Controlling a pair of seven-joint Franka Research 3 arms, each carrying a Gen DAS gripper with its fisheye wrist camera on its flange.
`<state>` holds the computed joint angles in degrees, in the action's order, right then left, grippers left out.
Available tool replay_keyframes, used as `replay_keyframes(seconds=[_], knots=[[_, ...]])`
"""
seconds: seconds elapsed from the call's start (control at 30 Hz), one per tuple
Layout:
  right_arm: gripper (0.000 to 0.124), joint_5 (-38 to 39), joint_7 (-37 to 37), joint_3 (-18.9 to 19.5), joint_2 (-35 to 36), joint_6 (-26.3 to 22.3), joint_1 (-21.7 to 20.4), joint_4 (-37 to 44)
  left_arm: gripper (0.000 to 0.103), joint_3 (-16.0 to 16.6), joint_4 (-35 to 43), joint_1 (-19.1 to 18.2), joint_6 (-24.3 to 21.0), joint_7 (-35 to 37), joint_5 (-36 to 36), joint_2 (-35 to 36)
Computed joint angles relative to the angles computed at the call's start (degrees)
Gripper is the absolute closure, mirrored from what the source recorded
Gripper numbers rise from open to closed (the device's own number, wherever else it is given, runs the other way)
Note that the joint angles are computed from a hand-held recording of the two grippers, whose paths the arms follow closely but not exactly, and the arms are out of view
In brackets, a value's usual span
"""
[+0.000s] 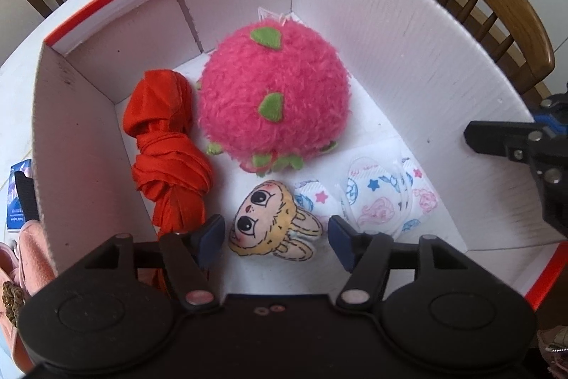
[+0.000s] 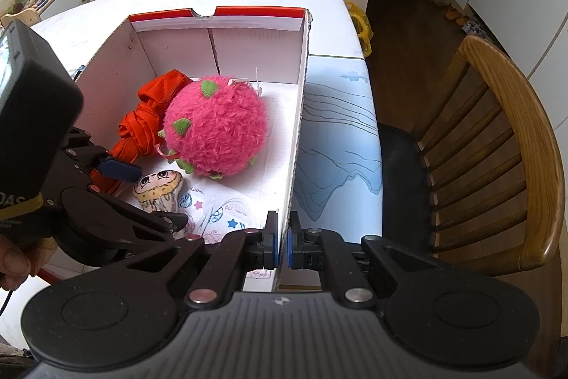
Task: Organize objects
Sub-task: 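Lower the sticker in front of the ball and open the left tool, then move the left tool to the pink headband and grasp the brown hair tie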
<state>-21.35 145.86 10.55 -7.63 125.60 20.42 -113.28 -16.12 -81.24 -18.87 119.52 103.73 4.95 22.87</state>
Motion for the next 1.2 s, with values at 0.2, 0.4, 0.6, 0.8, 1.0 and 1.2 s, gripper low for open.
replay_keyframes(seconds=[0.2, 0.4, 0.6, 0.8, 1.0, 1.2], knots=[[0.120, 0.4, -0.4, -0.2, -0.5, 0.6, -0.2, -0.6, 0.028, -0.3, -3.9, 1.4, 3.7, 0.1, -2.2, -3.0], [0.120, 0.5, -0.5, -0.1, -0.6, 0.5, -0.4, -0.7, 0.027, -0.5, -7.1, 2.9, 6.2, 1.4, -5.1, -6.1], [0.120, 0.5, -0.5, 0.0, -0.4, 0.4, -0.4, -0.5, 0.027, -0.7, -6.5, 2.8, 8.2, 0.7, -7.0, -6.1], [0.120, 0.2, -0.2, 0.0, -0.4, 0.3, -0.5, -0.5, 0.024, -0.1, -9.9, 5.2, 9.5, 2.5, -11.1, -10.8], [0.120, 0.4, -0.1, -0.1, -0.1, 0.1, -0.4, -0.1, 0.024, 0.3, -11.1, 7.5, 9.7, 7.0, -17.9, -13.2], [0.120, -0.1, 0.7, -0.1, 0.5, -0.7, -0.3, 0.6, 0.018, 1.5, -13.4, 8.4, 11.5, 9.9, -21.0, -16.3]])
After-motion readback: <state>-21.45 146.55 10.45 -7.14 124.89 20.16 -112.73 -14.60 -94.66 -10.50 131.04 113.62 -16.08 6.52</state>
